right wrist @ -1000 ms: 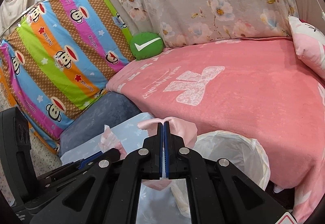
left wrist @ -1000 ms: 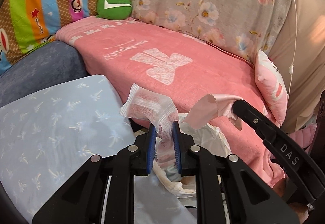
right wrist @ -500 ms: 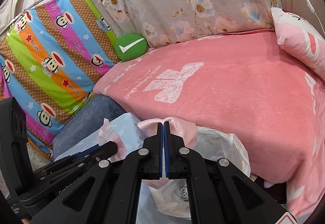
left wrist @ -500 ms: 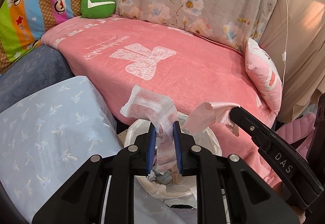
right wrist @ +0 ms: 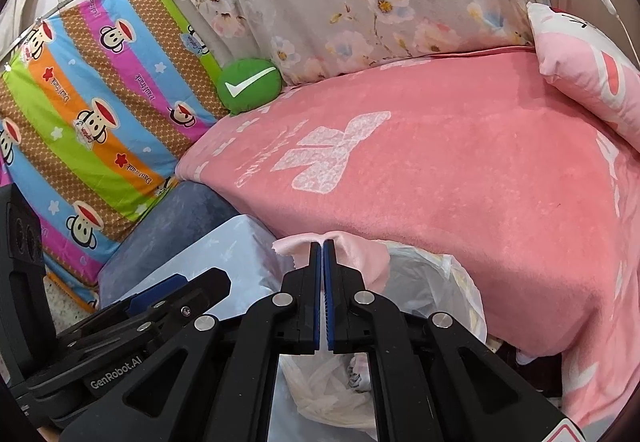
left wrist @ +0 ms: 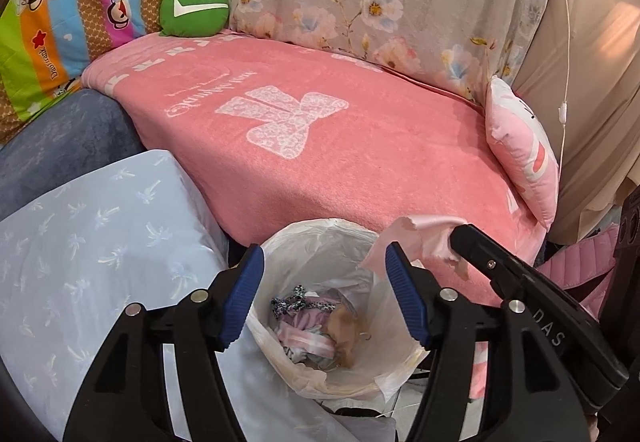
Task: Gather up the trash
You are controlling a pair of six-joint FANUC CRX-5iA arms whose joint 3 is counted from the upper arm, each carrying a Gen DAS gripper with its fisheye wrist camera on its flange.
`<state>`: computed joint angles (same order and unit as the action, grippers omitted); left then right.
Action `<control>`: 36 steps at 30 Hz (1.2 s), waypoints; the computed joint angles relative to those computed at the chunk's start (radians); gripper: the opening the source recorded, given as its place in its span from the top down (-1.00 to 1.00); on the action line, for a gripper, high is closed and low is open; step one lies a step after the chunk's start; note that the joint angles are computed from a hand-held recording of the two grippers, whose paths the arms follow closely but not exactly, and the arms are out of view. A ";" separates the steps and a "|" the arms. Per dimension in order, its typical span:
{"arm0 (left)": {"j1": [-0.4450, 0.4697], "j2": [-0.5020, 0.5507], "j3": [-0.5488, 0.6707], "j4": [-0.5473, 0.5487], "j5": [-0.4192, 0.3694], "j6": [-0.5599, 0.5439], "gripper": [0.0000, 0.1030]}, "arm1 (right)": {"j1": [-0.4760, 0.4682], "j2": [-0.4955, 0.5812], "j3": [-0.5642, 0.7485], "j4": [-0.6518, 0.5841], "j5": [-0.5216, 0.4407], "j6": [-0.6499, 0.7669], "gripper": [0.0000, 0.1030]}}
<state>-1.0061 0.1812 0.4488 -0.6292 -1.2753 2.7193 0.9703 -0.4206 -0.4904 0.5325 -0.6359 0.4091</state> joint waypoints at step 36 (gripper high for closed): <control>-0.100 0.024 0.001 -0.161 -0.346 0.140 -0.68 | 0.209 0.026 -0.023 0.145 -0.285 0.021 -0.14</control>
